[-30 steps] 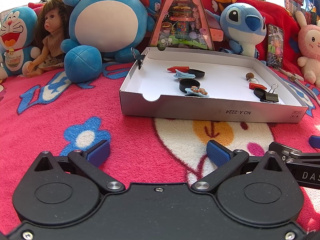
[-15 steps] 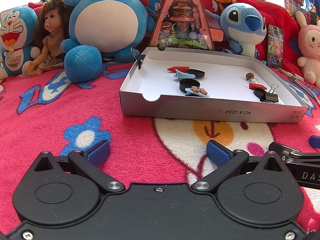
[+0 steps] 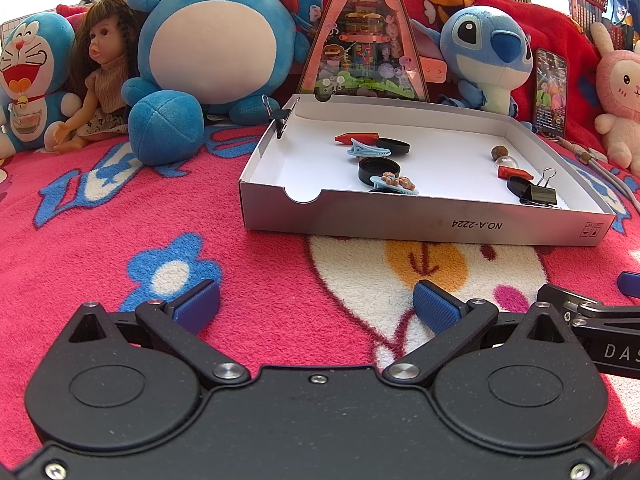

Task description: Organize rigid objects

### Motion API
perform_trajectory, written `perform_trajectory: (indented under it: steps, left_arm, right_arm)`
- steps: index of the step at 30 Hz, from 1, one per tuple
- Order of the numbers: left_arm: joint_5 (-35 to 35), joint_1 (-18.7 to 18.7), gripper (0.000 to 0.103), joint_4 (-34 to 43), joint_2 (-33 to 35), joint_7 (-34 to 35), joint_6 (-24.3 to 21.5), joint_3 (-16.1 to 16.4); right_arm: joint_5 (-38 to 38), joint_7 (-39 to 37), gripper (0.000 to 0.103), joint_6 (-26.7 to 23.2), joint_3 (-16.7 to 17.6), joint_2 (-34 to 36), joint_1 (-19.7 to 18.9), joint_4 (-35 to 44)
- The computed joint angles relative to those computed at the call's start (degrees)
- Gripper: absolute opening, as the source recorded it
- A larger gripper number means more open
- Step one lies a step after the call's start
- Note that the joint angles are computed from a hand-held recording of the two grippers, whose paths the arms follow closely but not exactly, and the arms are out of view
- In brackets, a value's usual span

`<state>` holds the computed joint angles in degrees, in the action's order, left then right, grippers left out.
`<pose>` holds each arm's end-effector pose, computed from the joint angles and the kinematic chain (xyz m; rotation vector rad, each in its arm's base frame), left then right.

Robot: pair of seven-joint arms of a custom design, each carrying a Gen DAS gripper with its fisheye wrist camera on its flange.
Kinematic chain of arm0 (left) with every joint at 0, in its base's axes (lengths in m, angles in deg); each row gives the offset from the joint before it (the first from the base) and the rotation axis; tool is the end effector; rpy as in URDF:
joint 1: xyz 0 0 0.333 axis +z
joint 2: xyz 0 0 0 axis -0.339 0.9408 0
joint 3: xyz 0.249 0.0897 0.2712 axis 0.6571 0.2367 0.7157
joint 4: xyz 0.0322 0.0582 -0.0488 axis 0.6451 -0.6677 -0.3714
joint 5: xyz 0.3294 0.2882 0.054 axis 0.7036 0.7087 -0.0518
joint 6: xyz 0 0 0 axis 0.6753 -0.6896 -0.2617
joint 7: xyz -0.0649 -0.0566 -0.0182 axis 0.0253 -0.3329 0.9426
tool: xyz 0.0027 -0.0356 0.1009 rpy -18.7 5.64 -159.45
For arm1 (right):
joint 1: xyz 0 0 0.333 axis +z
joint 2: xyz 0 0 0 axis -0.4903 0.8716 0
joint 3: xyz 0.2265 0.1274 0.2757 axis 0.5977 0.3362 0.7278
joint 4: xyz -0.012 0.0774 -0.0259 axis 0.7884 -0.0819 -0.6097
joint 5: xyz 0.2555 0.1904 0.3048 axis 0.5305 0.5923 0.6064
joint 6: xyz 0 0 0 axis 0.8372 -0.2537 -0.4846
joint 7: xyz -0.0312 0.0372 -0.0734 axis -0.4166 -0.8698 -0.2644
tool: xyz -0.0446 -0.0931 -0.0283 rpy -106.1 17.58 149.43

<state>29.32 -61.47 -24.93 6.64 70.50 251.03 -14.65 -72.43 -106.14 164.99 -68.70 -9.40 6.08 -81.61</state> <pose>0.7368 -0.4600 0.2961 -1.4474 1.9857 -0.9266 0.6573 0.3782 0.2801 -1.2604 1.9545 -1.0926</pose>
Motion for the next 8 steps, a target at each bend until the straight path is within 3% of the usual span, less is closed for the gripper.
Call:
perform_trajectory:
  steps: [8]
  left_arm:
    - [-0.21,-0.05,0.103,0.0,0.02,0.12,0.0,0.04]
  right_arm:
    - [0.02,-0.01,0.103,0.01,-0.03,0.01,0.02,0.0]
